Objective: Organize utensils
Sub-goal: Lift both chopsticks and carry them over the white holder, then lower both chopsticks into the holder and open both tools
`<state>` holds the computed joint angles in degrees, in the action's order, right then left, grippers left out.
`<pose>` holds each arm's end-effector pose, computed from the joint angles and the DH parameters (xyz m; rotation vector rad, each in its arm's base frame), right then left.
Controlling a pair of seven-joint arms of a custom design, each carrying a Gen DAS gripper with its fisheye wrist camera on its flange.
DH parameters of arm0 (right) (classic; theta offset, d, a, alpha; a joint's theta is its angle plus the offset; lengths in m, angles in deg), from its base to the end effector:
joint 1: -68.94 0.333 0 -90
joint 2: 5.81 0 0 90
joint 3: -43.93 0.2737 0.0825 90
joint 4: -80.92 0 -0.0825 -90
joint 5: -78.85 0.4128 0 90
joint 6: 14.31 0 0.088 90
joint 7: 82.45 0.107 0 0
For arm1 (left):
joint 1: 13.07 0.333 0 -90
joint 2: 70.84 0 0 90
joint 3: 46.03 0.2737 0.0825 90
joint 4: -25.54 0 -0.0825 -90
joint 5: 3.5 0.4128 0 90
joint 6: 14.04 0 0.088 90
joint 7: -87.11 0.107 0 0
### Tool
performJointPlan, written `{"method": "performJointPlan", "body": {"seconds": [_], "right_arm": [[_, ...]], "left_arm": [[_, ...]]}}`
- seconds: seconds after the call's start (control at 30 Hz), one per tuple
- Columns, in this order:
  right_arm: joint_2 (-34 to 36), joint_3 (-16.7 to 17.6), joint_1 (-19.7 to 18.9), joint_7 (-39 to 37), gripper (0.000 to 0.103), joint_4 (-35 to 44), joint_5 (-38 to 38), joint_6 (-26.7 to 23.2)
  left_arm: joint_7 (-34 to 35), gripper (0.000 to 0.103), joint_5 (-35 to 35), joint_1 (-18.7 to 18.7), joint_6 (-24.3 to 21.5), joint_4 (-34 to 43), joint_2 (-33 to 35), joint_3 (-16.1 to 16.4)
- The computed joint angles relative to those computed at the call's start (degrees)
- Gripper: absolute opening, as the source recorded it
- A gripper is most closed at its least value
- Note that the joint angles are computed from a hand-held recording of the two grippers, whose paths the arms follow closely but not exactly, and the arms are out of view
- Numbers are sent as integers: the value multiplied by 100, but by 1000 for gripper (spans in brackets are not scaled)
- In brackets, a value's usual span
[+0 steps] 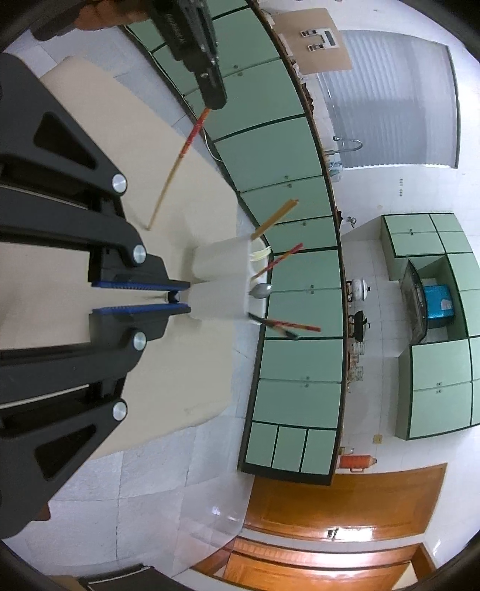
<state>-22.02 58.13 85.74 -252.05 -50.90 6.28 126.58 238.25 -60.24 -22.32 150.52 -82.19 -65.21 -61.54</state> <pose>0.4582 0.2797 0.4504 -1.3200 1.8229 -1.0589 0.6106 -0.2244 0.4885 -1.0991 2.1768 -1.2869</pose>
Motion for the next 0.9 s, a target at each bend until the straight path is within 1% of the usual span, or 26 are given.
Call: {"method": "performJointPlan", "body": {"seconds": [0.13,0.3,0.43,0.57,0.7,0.77,0.8,0.9], "right_arm": [[2,-124,-80,-330,6,203,66,272],[79,-243,-208,-970,6,552,403,552],[100,-317,-341,-1511,6,845,627,799],[189,-343,-523,-1823,6,1248,639,1023],[389,-363,-692,-1890,6,1746,408,1093],[597,-412,-732,-1927,6,2099,289,1089],[706,-456,-739,-1949,6,2265,251,1107],[1005,-608,-721,-2008,6,2667,167,1141]], "left_arm": [[95,5,-87,31,-86,279,123,-28],[153,5,-121,97,-229,603,240,-76],[353,5,-295,166,-309,895,314,-123],[284,5,-213,183,-329,1454,578,-161],[62,5,168,187,-272,2119,980,-271],[-204,5,547,162,-282,2484,1227,-309],[-438,5,811,127,-361,2756,1408,-301],[-1094,5,1656,-58,-521,3560,1975,-207]]}}
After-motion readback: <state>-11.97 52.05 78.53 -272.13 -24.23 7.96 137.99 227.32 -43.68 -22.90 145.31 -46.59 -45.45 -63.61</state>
